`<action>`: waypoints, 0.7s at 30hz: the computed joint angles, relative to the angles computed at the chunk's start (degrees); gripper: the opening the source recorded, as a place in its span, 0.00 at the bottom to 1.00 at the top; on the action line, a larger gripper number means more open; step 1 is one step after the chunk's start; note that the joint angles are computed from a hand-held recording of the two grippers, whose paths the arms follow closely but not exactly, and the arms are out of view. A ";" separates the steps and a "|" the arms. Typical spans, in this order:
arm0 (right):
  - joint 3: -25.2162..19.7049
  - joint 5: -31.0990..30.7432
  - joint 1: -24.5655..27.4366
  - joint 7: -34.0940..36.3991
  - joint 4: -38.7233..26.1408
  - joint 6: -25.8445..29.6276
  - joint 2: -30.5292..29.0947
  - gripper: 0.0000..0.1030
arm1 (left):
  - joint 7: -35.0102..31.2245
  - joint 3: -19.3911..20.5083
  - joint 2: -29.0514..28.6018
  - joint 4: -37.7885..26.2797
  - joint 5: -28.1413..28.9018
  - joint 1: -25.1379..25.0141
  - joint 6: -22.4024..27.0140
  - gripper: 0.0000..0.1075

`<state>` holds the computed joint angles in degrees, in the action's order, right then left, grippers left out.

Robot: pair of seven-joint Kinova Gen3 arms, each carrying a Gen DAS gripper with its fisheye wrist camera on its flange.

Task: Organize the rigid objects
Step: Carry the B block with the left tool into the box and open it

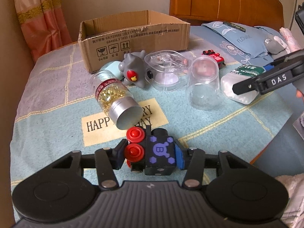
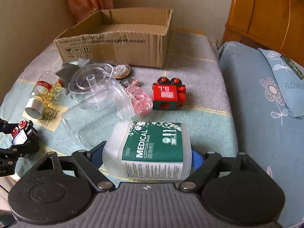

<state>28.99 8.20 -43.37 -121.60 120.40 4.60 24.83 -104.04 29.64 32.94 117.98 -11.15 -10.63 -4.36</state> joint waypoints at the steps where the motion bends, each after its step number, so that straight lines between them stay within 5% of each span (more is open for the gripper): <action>1: -0.13 0.18 0.12 0.28 0.07 0.04 -0.34 0.85 | -0.01 0.61 -0.17 0.03 -0.20 -0.63 0.35 0.46; 21: 7.27 1.39 -6.94 4.06 1.30 -2.22 -4.79 0.84 | -5.53 7.96 -4.17 -3.59 3.47 -7.38 6.68 0.46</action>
